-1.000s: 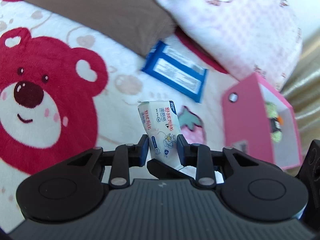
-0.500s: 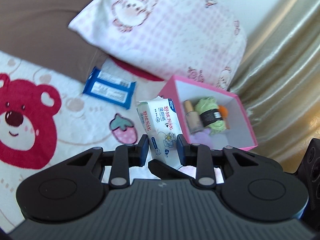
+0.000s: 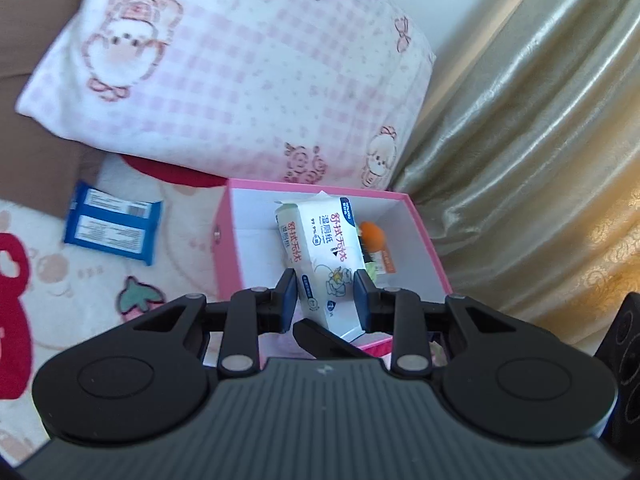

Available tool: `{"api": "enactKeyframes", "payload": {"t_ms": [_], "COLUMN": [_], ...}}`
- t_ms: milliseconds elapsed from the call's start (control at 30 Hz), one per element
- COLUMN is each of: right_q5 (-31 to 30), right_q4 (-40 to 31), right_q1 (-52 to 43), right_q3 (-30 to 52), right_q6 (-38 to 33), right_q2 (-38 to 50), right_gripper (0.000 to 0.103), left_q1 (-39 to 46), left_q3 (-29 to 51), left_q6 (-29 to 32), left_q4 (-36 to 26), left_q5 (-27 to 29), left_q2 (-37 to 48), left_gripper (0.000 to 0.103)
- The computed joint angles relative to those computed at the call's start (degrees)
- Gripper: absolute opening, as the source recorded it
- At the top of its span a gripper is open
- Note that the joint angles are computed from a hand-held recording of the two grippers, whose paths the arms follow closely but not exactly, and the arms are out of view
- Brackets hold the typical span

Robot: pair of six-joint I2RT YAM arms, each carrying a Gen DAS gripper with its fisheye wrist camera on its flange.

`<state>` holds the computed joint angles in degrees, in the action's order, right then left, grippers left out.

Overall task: Organize objects
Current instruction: 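Lower the tissue pack beside the foundation bottle and open the left tool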

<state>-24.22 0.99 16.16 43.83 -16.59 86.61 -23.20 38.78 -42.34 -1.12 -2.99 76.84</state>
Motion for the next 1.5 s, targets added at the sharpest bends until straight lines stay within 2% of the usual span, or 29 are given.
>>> {"api": "enactKeyframes", "payload": {"t_ms": [133, 233, 367, 467, 567, 767, 867, 933, 1067, 1233, 1333, 1367, 1400, 1500], "right_q5": [-0.18, 0.68, 3.16, 2.94, 2.03, 1.71, 1.29, 2.71, 4.31, 7.24, 8.38, 8.55, 8.46, 7.41], "right_q4": [-3.65, -6.44, -4.48, -5.59, -10.25, -17.09, -20.90, -20.33, -17.15, -11.35, -8.93, -8.17, -7.34, -5.29], "right_q1": [-3.50, -4.95, -5.49, -6.29, -6.85, -6.53, -6.85, -6.65, -6.69, -6.22, -5.81, -5.71, -5.73, -6.51], "right_q3": [7.00, 12.35, 15.32, 18.74, 24.96, 35.46, 40.09, 39.44, 35.54, 31.32, 30.34, 30.02, 29.46, 26.12], "right_q6": [-0.60, -1.00, -0.59, -1.47, -2.13, 0.51, 1.49, 1.49, -0.48, -1.25, -0.31, -0.03, 0.16, 0.90], "right_q2": [7.16, 13.72, 20.43, 25.09, 30.55, 38.26, 41.57, 41.55, 40.07, 38.51, 38.55, 38.61, 38.50, 36.59], "right_gripper": [0.046, 0.046, 0.046, 0.046, 0.046, 0.046, 0.047, 0.048, 0.048, 0.042, 0.042, 0.042, 0.042, 0.045], "left_q1": [1.36, 0.24, 0.34, 1.86, 3.28, 2.91, 3.63, 4.18, 3.71, 3.66, 2.64, 1.83, 1.17, 0.33], "left_q3": [7.36, 13.01, 16.72, 18.33, 20.93, 24.69, 27.31, 28.68, 30.19, 32.49, 33.32, 32.77, 31.60, 29.22], "left_q6": [-0.63, -0.25, -2.81, -4.88, -7.23, -7.23, -7.23, -8.23, -7.97, -8.40, -7.53, -6.76, -5.93, -4.41], "left_q4": [3.10, 3.70, 7.91, 11.47, 11.66, 12.98, 12.31, 11.73, 12.05, 11.44, 7.54, 6.27, 6.41, 4.29], "left_q5": [4.01, 2.95, 3.19, 5.89, 7.95, 4.50, 5.70, 7.07, 5.77, 5.59, 2.61, 0.50, -0.83, -1.14], "left_q2": [12.20, 21.01, 29.65, 34.96, 39.51, 44.76, 47.70, 49.41, 51.44, 53.14, 51.84, 50.42, 48.89, 44.59], "left_gripper": [0.029, 0.028, 0.029, 0.029, 0.028, 0.027, 0.025, 0.024, 0.024, 0.024, 0.023, 0.024, 0.029, 0.038]}}
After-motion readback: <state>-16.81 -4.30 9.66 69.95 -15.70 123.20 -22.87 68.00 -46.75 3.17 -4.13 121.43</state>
